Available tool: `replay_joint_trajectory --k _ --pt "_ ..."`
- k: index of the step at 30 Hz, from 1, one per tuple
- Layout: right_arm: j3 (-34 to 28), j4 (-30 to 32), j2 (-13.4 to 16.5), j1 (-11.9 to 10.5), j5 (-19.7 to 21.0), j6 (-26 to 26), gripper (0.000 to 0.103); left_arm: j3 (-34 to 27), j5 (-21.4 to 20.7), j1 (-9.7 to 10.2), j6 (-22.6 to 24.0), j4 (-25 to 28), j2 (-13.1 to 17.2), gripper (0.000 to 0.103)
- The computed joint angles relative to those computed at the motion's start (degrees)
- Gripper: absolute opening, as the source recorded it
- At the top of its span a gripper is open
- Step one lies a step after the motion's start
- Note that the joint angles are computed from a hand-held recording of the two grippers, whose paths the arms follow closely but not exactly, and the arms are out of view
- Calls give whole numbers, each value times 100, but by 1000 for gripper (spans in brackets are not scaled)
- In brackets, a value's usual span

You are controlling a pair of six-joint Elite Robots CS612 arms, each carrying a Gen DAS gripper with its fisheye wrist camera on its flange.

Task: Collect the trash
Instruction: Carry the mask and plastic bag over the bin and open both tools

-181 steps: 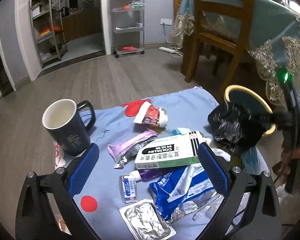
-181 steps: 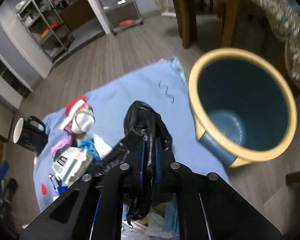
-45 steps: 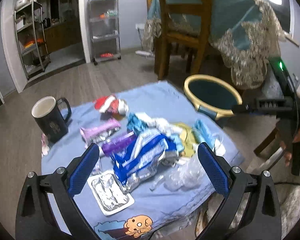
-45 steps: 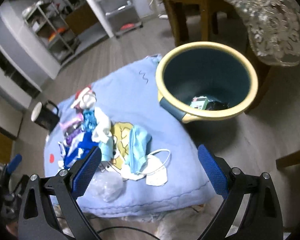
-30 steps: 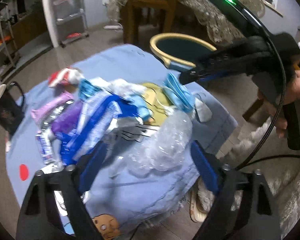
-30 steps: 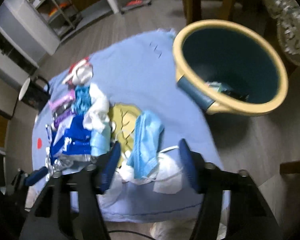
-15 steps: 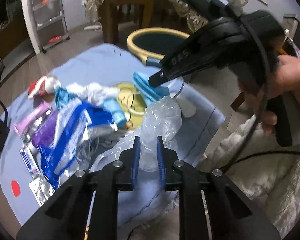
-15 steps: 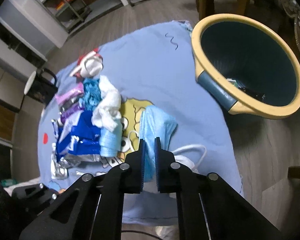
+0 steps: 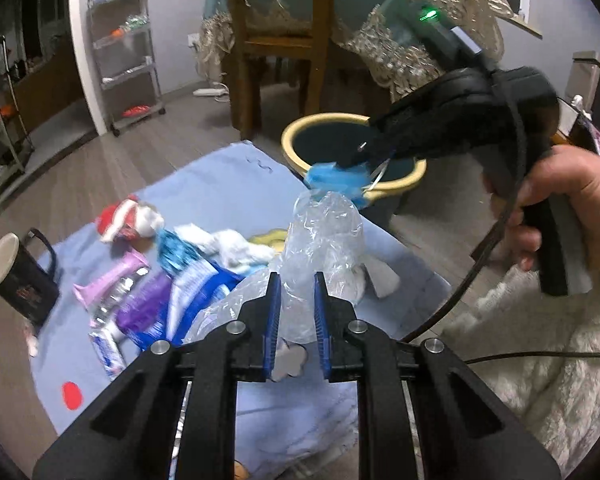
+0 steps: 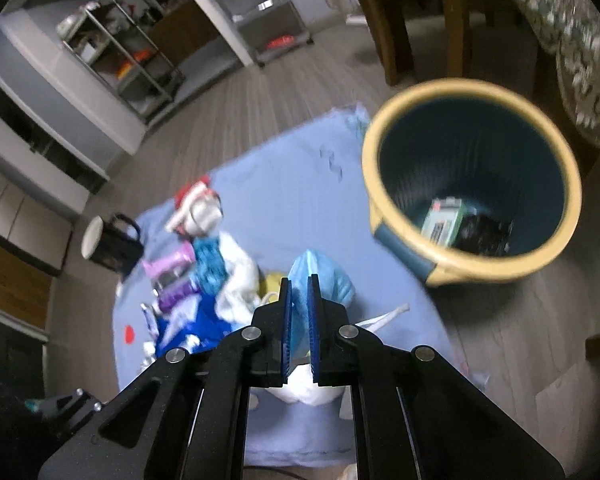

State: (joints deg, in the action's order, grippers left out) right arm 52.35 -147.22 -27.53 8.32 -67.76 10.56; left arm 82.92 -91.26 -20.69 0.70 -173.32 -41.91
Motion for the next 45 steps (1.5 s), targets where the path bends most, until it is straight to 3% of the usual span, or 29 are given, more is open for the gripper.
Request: replay_joint_trajectory --k 10,17,29,37,40,41,43,44,45 --pt "-20 -816 -109 -214 -59 383 9 -611 -47 -1 -206 105 135 15" --pt "-177 -1053 -47 -416 -209 657 9 -1551 -225 -47 -113 739 534 15" --pt "-947 -252 406 -601 -458 797 9 -3482 -307 -128 -209 2044 1552 15" --pt "-1088 -2 507 -614 -364 989 9 -4618 -149 -214 -138 2924 2168 15" --pt "-1080 -46 491 -597 -450 947 9 -4792 -139 -225 -138 2978 2265 18" --pt "-1076 -57 488 -600 -428 971 9 -4845 -110 -230 -138 2968 2296 21" --pt "-1060 -80 485 -606 -404 1018 9 -4872 8 -240 -184 2910 2312 41" --pt "-1057 -73 485 -610 -403 1018 9 -4857 43 -242 -219 2847 2306 59" --pt "-1056 -64 484 -610 -412 1026 9 -4793 77 -240 -259 2717 2281 69"
